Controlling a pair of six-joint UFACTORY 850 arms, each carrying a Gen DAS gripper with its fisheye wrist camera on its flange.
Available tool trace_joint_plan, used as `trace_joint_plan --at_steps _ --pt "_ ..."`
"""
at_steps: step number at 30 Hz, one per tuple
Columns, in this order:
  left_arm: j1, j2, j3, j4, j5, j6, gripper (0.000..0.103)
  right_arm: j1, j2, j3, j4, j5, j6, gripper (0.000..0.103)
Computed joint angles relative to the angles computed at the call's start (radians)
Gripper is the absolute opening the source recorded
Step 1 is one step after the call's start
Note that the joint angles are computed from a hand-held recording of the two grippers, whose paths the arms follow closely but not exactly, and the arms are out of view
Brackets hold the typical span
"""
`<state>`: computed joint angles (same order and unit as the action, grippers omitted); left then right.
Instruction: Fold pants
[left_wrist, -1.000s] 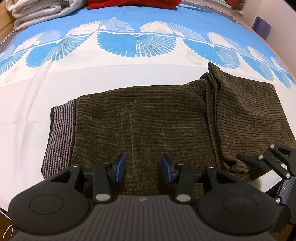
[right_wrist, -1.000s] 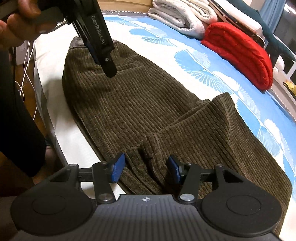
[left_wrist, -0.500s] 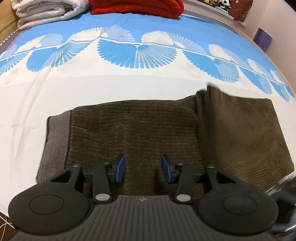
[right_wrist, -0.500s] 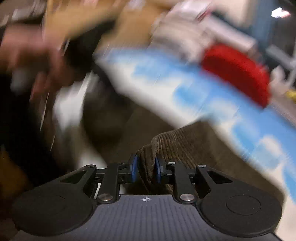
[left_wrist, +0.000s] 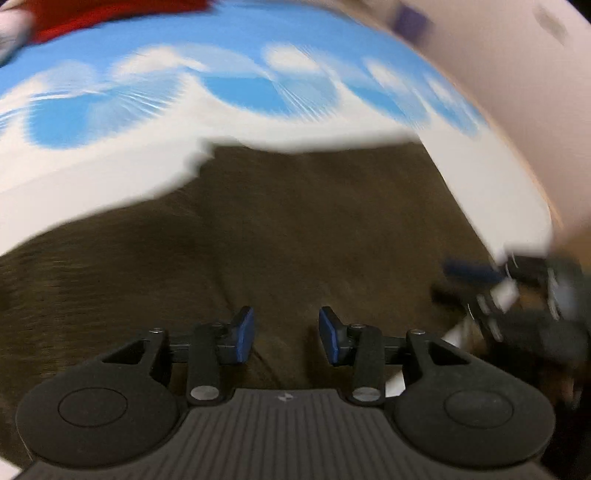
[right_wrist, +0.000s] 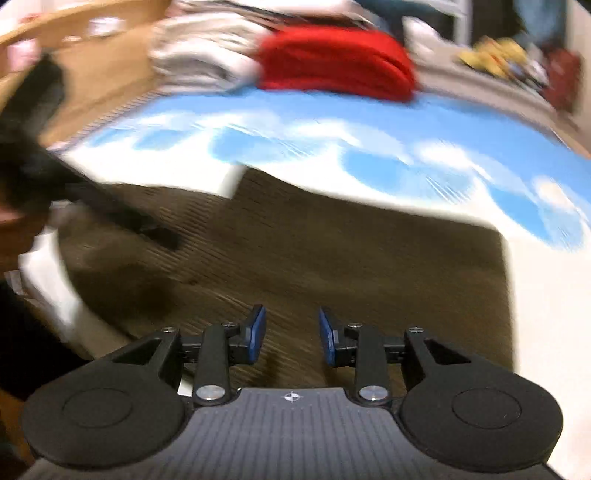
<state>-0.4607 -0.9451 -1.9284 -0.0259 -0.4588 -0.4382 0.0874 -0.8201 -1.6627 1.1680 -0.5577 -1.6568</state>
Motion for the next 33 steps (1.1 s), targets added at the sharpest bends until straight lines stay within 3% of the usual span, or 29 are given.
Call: trace_joint_plan --at_steps 2,4,6,8,10,12,14,17,21,24,26,27,28,33 --pt "-0.011 -0.095 -0.136 0.025 -0.189 0.028 0.042 0.002 -0.027 -0.026 -0.206 0.07 0.183 0.033" --pt "-0.006 -0.13 -0.197 0.011 -0.24 0.032 0.042 -0.016 -0.053 -0.069 -0.325 0.031 0.299 0.034" --pt "0.0 -0.115 -0.187 0.049 -0.205 -0.02 0.041 -0.028 -0.054 -0.089 -0.306 0.0 0.325 0.034" --pt "0.014 -0.086 -0.156 0.111 -0.131 -0.139 0.041 -0.046 -0.051 -0.096 -0.226 0.014 0.296 0.035" --pt "0.027 -0.072 -0.145 0.19 -0.076 -0.27 0.047 -0.057 -0.046 -0.095 -0.188 0.063 0.327 0.038" --pt "0.045 -0.087 -0.175 0.248 -0.06 -0.367 0.049 -0.062 -0.053 -0.108 -0.242 0.137 0.455 0.044" --pt "0.063 -0.126 -0.23 0.264 -0.047 -0.417 0.052 -0.073 -0.078 -0.148 -0.374 0.146 0.65 0.049" --pt "0.089 -0.182 -0.288 0.163 -0.034 -0.378 0.056 -0.086 -0.12 -0.216 -0.543 0.093 0.903 0.059" --pt "0.093 -0.228 -0.346 0.104 -0.036 -0.334 0.056 -0.105 -0.152 -0.265 -0.536 0.019 0.978 0.064" --pt "0.085 -0.297 -0.469 0.177 -0.111 -0.338 0.056 -0.111 -0.174 -0.297 -0.53 -0.02 1.018 0.064" --pt "0.088 -0.308 -0.483 0.151 -0.118 -0.33 0.046 -0.119 -0.181 -0.305 -0.515 -0.047 1.031 0.065" --pt "0.092 -0.3 -0.467 0.119 -0.098 -0.31 0.032 -0.122 -0.19 -0.315 -0.508 -0.06 1.035 0.065" --pt "0.091 -0.292 -0.457 0.129 -0.09 -0.311 0.025 -0.123 -0.198 -0.325 -0.502 -0.078 1.04 0.065" --pt "0.073 -0.154 -0.268 0.274 0.064 -0.411 0.021 -0.116 -0.218 -0.353 -0.513 -0.097 1.081 0.067"
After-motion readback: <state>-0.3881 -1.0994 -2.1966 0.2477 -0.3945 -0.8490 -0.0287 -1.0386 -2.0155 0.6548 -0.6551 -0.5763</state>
